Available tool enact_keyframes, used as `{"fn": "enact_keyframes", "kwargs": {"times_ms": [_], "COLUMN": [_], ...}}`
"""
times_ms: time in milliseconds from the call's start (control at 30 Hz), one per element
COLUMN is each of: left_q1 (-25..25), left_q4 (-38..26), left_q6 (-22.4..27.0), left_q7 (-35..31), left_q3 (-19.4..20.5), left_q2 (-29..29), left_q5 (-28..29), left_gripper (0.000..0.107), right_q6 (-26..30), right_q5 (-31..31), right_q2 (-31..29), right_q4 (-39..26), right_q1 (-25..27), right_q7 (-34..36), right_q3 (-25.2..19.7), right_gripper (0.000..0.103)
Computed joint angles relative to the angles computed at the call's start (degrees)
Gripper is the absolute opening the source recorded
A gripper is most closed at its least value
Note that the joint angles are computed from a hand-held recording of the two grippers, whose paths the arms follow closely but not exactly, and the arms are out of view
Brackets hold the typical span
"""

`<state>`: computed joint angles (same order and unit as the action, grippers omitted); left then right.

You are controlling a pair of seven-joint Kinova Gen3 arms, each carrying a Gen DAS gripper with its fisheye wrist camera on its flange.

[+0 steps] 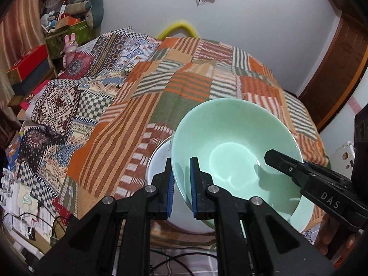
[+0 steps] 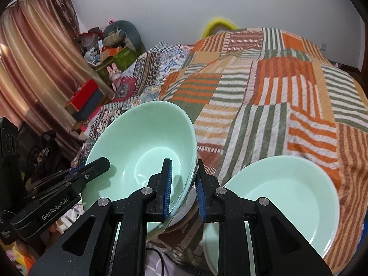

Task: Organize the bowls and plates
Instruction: 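Lift the light green bowl with both tools and carry it to the bowl stack, then lower the light green bowl into the white bowl with both tools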

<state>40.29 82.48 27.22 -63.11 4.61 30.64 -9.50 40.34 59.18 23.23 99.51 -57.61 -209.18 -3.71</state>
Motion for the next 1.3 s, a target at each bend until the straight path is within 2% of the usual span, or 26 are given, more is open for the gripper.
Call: {"fn": "enact_keyframes", "kwargs": {"times_ms": [200,400,600,767,1000,1300], "left_q1": [1.2,-0.3,-0.1,-0.1,3.6,2.9], "left_q4": [0.3,-1.4,-1.6,-1.6,-2.1,-1.9], "left_q6": [0.9,3.1,3.4,2.9,3.4,3.1], "left_q7": [1.7,1.0,1.6,2.1,5.6,6.0], "left_q3": [-1.7,-0.5,-1.2,-1.5,-4.9,-4.2], "left_q2": [1.1,2.9,3.7,3.9,4.6,4.9], "left_q5": [-1.5,-0.7,-0.7,-0.9,-5.1,-6.0], "left_gripper": [0.010,0.010,0.010,0.010,0.010,0.011], "right_q6": [-1.6,-2.9,-4.3,-6.5,-9.1,-10.3], "right_q5": [-3.0,-6.7,-10.1,-11.4,-13.0,-14.2], "right_q2": [1.8,3.0,4.0,4.2,4.8,4.7], "right_q4": [-1.6,-2.8,-3.4,-2.9,-2.4,-2.1], "right_q1": [0.6,0.7,0.5,-0.1,-0.8,-1.1], "right_q7": [3.1,6.7,10.0,10.1,10.7,12.6], "right_q3": [-0.1,1.2,2.5,4.1,5.9,7.0], "right_gripper": [0.019,0.019,0.020,0.020,0.020,0.020]}}
